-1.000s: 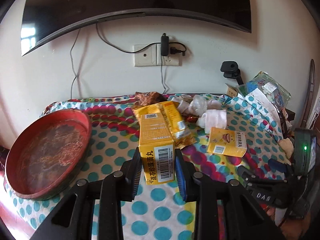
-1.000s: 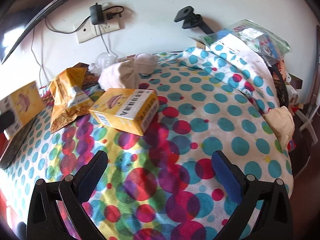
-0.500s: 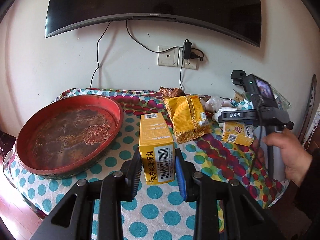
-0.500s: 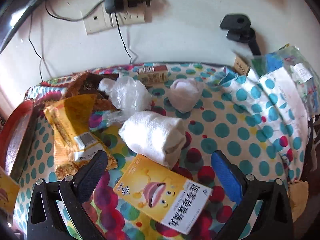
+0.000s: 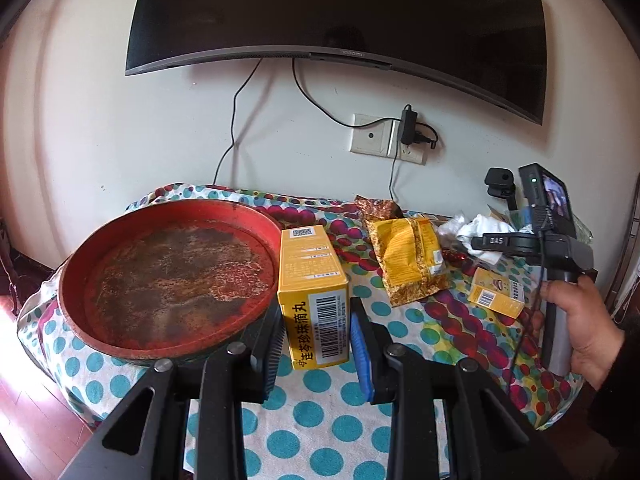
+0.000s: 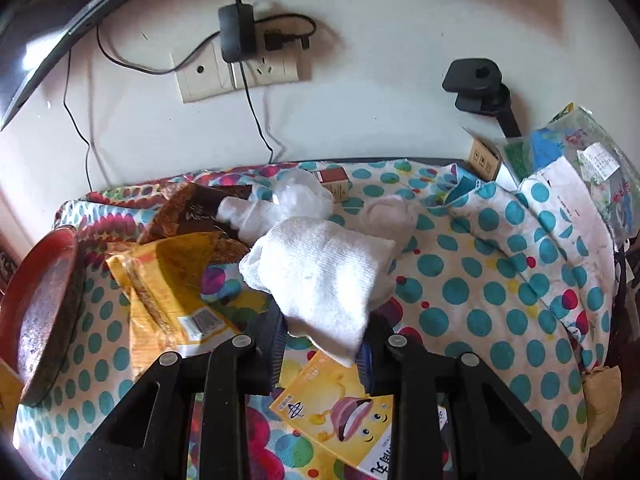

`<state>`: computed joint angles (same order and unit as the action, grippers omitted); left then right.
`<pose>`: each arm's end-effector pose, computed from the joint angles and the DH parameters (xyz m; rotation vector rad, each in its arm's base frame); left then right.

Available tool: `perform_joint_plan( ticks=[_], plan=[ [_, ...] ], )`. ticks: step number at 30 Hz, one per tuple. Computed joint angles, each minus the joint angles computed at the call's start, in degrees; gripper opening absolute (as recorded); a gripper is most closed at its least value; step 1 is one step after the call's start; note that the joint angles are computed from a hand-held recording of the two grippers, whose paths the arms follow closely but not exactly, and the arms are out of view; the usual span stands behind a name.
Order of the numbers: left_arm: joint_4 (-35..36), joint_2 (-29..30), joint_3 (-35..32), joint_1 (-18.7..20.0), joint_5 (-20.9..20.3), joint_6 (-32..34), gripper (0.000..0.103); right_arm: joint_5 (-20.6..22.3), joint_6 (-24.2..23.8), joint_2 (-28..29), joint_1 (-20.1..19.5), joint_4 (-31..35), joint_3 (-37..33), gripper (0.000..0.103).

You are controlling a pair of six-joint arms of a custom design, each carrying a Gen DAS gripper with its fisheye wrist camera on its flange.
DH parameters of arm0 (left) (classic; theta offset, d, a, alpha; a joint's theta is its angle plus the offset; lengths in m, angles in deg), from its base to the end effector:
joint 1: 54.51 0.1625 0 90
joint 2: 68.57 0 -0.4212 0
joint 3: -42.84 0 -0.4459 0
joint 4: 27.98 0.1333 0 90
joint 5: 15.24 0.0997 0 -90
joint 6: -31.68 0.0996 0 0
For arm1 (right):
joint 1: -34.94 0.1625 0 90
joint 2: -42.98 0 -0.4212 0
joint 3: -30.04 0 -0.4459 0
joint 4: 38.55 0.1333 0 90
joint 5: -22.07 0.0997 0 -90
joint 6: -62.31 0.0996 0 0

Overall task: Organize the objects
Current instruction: 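Carry the yellow box into the red tray and release it with the left gripper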

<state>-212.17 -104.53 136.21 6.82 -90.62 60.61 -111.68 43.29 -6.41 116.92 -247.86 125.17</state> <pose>-0.2058 -0.7066 0.0166 1.2212 2.4646 -0.9128 -0.0314 -0.6849 0.2382 -0.3781 -1.9079 1.1794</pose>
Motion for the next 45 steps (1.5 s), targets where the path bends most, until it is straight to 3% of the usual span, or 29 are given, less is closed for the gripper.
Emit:
perform_joint_plan(
  ticks=[6, 20, 45],
  plan=[
    [-0.4, 0.5, -2.8, 1.1, 2.7, -0.6, 0.031, 2.8, 1.4, -1.2, 1.4, -1.5, 4.1, 0.027],
    [-0.4, 5.5, -14.2, 5.2, 12.3, -2.0, 0.031, 4.4, 1.6, 1.9, 2.5, -3.2, 8.1, 0.027],
    [7.3, 11.4, -24.6, 8.1, 16.8, -3.1, 0.031, 3.9, 5.2, 3.3, 3.2, -2.8, 10.6, 0.028]
  ],
)
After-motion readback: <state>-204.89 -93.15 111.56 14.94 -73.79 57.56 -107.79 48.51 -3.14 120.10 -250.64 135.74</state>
